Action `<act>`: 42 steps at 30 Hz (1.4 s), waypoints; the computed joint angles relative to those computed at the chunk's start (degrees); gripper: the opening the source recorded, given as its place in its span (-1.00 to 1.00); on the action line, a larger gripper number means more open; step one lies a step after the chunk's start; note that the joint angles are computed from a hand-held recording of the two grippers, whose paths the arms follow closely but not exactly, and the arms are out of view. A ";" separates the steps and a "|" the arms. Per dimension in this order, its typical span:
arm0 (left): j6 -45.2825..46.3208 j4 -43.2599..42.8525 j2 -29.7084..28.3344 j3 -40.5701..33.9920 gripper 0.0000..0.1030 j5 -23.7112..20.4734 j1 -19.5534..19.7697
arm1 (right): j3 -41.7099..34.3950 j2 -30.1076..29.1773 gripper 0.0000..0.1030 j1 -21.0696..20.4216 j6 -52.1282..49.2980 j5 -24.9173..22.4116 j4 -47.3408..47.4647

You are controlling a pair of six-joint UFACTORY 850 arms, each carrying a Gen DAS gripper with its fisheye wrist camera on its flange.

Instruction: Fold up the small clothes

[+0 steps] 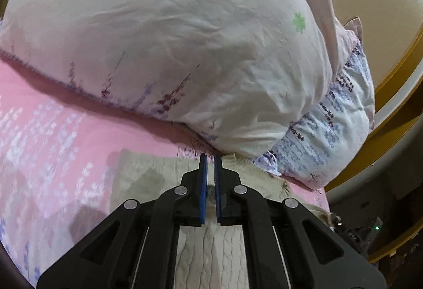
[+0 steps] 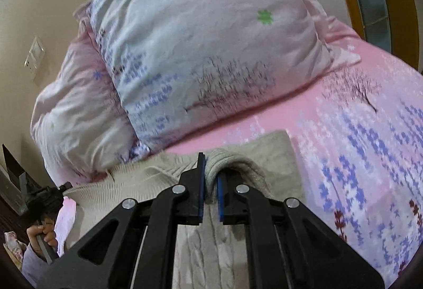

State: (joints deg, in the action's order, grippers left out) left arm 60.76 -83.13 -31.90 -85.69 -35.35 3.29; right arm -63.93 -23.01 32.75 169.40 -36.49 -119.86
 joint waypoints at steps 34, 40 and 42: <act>-14.14 26.32 -4.59 -6.52 -0.76 -1.54 -2.61 | -11.47 -6.40 -0.87 -3.75 -46.40 13.91 33.91; -7.18 18.43 -2.76 -4.56 -0.89 0.86 -2.26 | -8.50 -3.14 -0.89 -2.81 -28.62 7.68 20.20; -5.28 15.07 -2.46 -4.72 -0.89 1.40 -1.79 | -7.80 -2.24 -0.89 -2.53 -24.88 4.90 17.95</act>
